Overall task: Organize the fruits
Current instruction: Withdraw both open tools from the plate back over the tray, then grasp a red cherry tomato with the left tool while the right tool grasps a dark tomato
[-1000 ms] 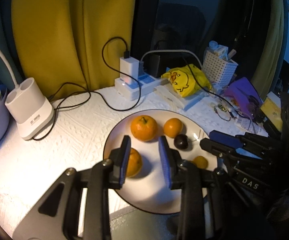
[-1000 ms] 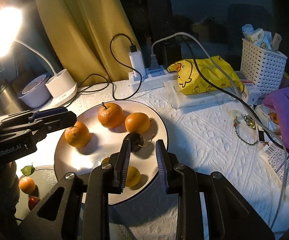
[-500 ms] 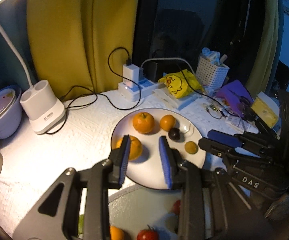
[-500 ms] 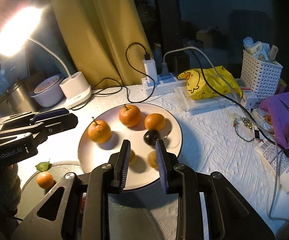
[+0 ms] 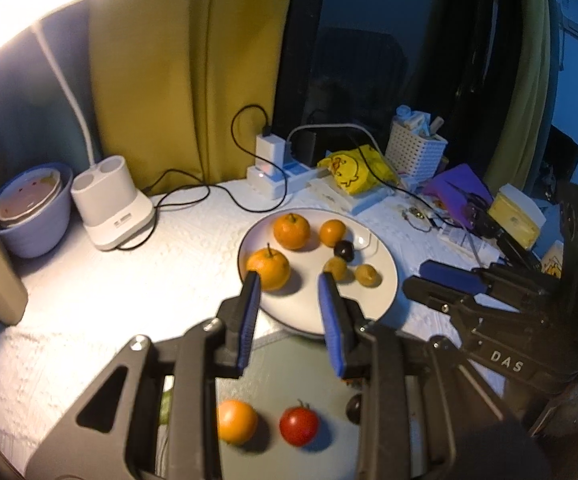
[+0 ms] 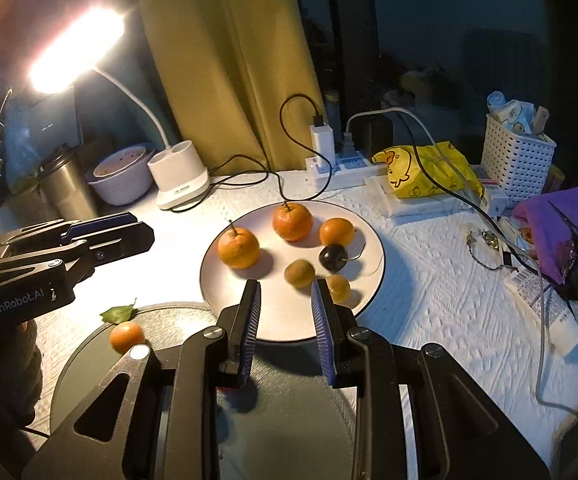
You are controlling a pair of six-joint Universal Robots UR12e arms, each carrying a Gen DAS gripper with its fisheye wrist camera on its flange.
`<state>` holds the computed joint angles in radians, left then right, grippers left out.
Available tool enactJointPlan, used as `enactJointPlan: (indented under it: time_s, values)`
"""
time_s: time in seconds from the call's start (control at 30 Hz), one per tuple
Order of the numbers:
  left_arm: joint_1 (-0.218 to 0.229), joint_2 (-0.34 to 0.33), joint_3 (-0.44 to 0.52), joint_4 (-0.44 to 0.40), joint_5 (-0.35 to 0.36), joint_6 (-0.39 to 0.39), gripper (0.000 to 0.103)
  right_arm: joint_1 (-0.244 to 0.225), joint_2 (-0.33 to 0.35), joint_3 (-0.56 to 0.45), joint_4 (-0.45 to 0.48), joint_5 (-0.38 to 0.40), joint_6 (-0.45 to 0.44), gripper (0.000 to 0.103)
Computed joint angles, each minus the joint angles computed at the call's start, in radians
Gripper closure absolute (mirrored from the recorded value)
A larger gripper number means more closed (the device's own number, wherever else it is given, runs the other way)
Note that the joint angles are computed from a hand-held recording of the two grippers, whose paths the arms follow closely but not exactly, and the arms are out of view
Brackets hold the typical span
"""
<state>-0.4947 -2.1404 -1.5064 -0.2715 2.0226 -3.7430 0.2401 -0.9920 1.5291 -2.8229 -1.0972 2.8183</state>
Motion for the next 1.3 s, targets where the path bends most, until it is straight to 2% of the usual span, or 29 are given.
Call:
enactJointPlan:
  time_s: [0.73, 1.0, 1.3]
  values:
    - [-0.027, 0.044, -0.102, 0.016, -0.005, -0.066, 0.071, 0.01, -0.062, 0.1, 0.01, -0.003, -0.047, 0.075]
    - [-0.037, 0.047, -0.133, 0.034, -0.014, -0.1, 0.061, 0.023, -0.072, 0.129, 0.03, -0.013, -0.068, 0.075]
    - [-0.043, 0.048, -0.16, 0.04, -0.038, -0.115, 0.06, 0.036, -0.07, 0.146, 0.059, -0.033, -0.086, 0.075]
